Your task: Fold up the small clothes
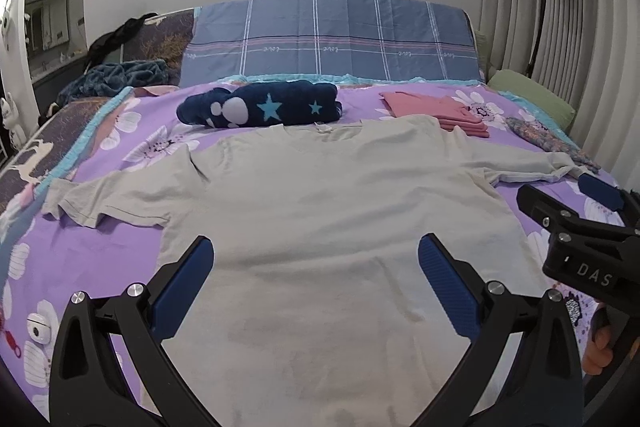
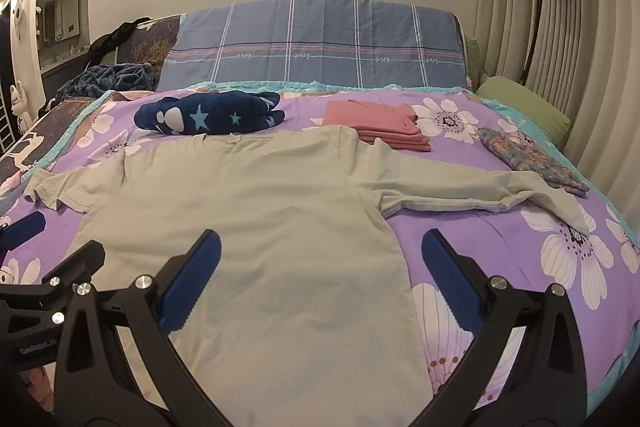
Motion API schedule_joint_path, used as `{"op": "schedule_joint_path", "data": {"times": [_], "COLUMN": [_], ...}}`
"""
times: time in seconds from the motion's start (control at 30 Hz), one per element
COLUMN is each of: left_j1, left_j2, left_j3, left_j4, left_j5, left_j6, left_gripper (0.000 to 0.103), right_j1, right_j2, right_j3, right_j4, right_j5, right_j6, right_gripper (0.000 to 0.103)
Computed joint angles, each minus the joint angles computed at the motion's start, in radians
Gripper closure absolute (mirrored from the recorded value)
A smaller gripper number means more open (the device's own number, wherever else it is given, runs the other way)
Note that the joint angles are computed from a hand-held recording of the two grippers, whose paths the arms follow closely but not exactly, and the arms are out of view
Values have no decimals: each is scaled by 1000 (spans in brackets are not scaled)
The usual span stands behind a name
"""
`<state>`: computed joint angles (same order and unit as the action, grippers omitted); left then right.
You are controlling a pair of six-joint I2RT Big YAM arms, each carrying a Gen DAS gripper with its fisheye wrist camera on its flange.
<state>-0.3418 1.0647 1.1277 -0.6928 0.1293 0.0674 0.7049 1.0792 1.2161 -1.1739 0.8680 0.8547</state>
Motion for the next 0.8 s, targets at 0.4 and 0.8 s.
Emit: {"op": "schedule_joint_path", "data": {"times": [0.4, 0.8], "left_j1": [22, 48], "left_j2": [12, 51], "left_j3": [4, 32], "left_j4": [25, 5], "left_j5": [19, 29], "left_j6": [-54, -56], "left_gripper": [1, 1], "right_j1": [-26, -57], "right_j2": [25, 49], "right_j3": [3, 15], "right_j4": [24, 29], "right_j5": [-17, -38], "right_j6": [-33, -42], "right_gripper": [2, 2]}}
